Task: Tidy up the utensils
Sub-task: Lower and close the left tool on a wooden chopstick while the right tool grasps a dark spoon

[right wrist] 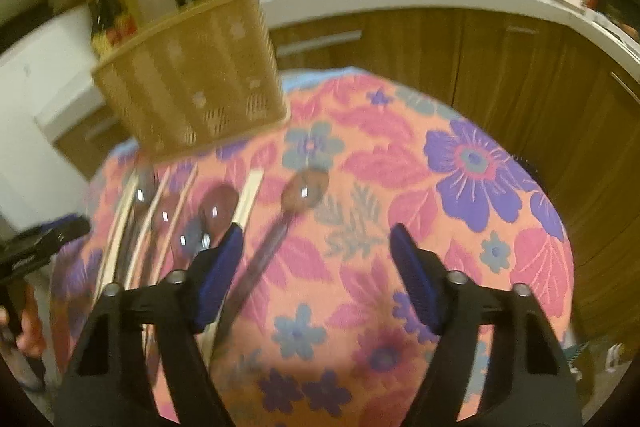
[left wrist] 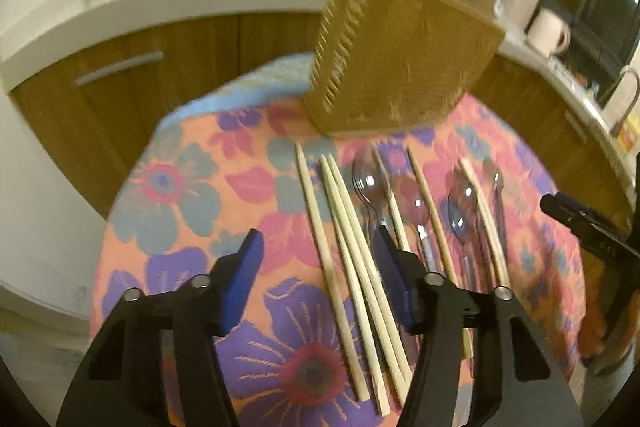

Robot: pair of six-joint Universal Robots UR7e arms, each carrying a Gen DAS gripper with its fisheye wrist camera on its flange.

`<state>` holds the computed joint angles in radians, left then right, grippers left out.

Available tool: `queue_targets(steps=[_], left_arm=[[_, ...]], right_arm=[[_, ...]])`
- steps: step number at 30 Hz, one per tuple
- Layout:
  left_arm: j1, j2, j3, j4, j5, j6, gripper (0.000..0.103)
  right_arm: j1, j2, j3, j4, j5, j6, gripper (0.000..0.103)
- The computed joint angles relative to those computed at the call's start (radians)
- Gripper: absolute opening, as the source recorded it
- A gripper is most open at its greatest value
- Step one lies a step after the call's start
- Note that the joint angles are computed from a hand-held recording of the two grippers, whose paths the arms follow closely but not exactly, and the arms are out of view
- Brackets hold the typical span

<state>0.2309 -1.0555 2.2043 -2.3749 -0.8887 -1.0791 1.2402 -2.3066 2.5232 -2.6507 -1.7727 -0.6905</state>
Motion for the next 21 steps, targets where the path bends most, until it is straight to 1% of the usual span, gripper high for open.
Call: queue_targets(steps=[1,2,4,6,8,11,12,13,15,16,19,20,21], left_arm=[[0.007,0.011,-0.011,0.012,-0.007,0.007,0.048],[0.017,0.029,-0.028,0.033,-0.012,0.016,0.041],[0.031,0.046,-0.046,0.054,-0.027,0.027,0.035],[0.045,0.054,-0.057,0.072,-0.038,0.029,0.031],[0.05,0.058,-0.062,0.09,-0.036,0.03,0.026],[0.057,0.053,-0.064,0.096,-0.037,0.038,0.024],[0.058,0.052,-0.067,0.103,-0.037,0.041,0.023],[0.058,0.053,-0.071,0.111,-0.037,0.043,0.022],[0.062,0.059,-0.081,0.121,-0.037,0.053,0.021],[0.064,0.056,-0.078,0.116,-0.04,0.056,0.021],[0.07,0.044,-0.067,0.094,-0.056,0.067,0.021],[0.075,0.039,-0.066,0.092,-0.062,0.076,0.021],[0.074,0.037,-0.065,0.094,-0.066,0.078,0.021]], right_arm=[[0.004,0.003,-0.011,0.038,-0.018,0.001,0.056],[0.005,0.005,-0.02,0.071,-0.027,0.005,0.053],[0.023,0.023,-0.041,0.124,-0.07,0.032,0.038],[0.032,0.038,-0.059,0.173,-0.1,0.056,0.036],[0.024,0.048,-0.082,0.25,-0.097,0.088,0.035],[0.046,0.084,-0.115,0.324,-0.096,0.15,0.034],[0.063,0.1,-0.121,0.33,-0.108,0.173,0.033],[0.092,0.127,-0.127,0.32,-0.137,0.208,0.031],[0.145,0.178,-0.134,0.289,-0.194,0.267,0.031],[0.159,0.198,-0.138,0.282,-0.209,0.287,0.029],[0.208,0.274,-0.156,0.286,-0.287,0.371,0.026],[0.222,0.282,-0.151,0.263,-0.306,0.374,0.026],[0.248,0.303,-0.148,0.245,-0.35,0.382,0.026]])
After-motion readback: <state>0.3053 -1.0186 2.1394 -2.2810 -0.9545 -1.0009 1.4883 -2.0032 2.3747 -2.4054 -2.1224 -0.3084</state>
